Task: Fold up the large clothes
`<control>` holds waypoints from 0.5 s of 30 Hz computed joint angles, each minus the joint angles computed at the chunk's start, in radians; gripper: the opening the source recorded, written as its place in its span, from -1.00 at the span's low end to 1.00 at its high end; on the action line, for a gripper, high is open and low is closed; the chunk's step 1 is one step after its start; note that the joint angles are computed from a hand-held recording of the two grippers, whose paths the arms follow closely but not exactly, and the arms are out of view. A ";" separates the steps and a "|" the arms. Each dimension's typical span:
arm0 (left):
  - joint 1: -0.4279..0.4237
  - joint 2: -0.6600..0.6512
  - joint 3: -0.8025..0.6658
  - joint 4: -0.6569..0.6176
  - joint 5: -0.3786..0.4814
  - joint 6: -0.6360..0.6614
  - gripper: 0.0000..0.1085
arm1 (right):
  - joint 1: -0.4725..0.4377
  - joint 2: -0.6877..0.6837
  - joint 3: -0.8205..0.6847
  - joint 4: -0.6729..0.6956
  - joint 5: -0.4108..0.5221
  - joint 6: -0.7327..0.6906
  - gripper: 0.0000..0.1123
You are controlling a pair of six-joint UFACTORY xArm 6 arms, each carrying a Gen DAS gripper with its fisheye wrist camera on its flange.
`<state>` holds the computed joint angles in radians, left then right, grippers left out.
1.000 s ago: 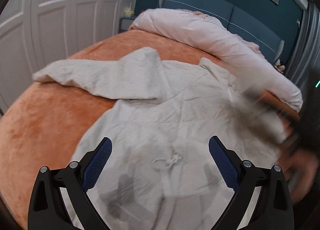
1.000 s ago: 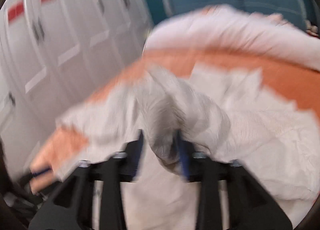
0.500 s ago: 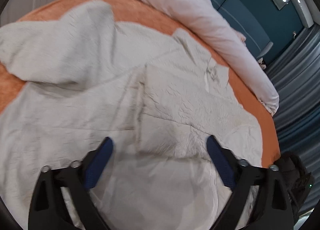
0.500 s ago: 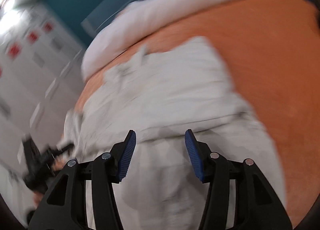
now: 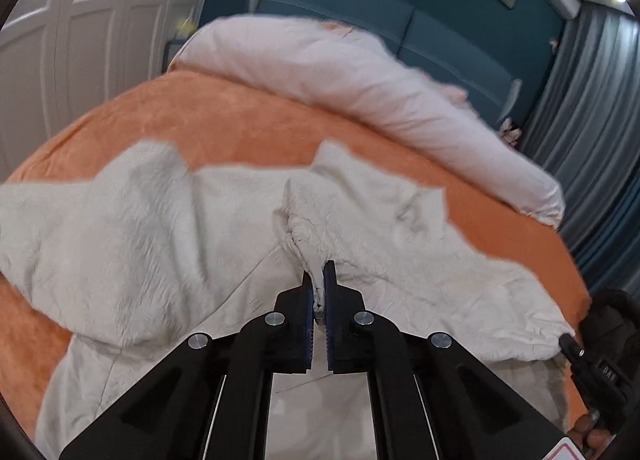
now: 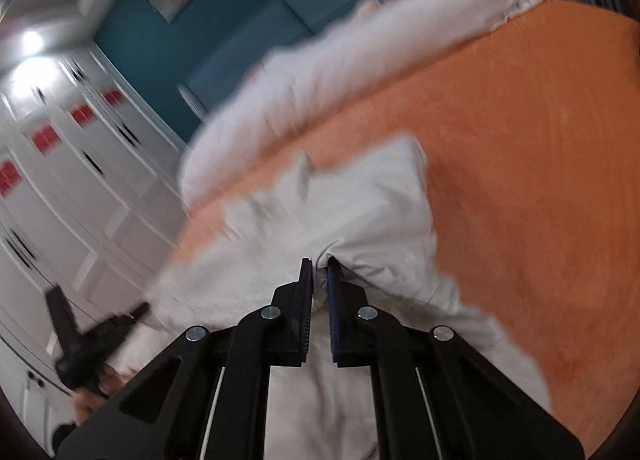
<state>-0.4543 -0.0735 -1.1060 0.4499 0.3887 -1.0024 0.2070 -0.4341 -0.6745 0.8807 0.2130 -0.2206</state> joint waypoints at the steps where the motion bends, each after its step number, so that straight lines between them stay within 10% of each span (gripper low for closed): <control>1: 0.000 0.016 0.006 -0.028 0.015 0.022 -0.93 | -0.028 0.053 -0.008 -0.068 0.073 0.055 -0.88; 5: 0.000 0.056 0.076 -0.088 -0.007 0.025 -0.80 | -0.060 0.025 0.017 -0.129 0.153 0.155 -0.81; 10: 0.010 0.057 0.098 -0.010 -0.050 -0.046 -0.75 | -0.046 -0.090 0.068 -0.636 0.006 0.467 -0.81; 15: 0.001 0.068 0.088 0.105 -0.035 -0.131 -0.75 | -0.016 0.113 -0.115 -0.800 0.016 0.465 -0.79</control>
<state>-0.4531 -0.0052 -1.0177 0.5548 0.3535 -1.1332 0.1907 -0.3209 -0.7899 0.0805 0.2288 0.2448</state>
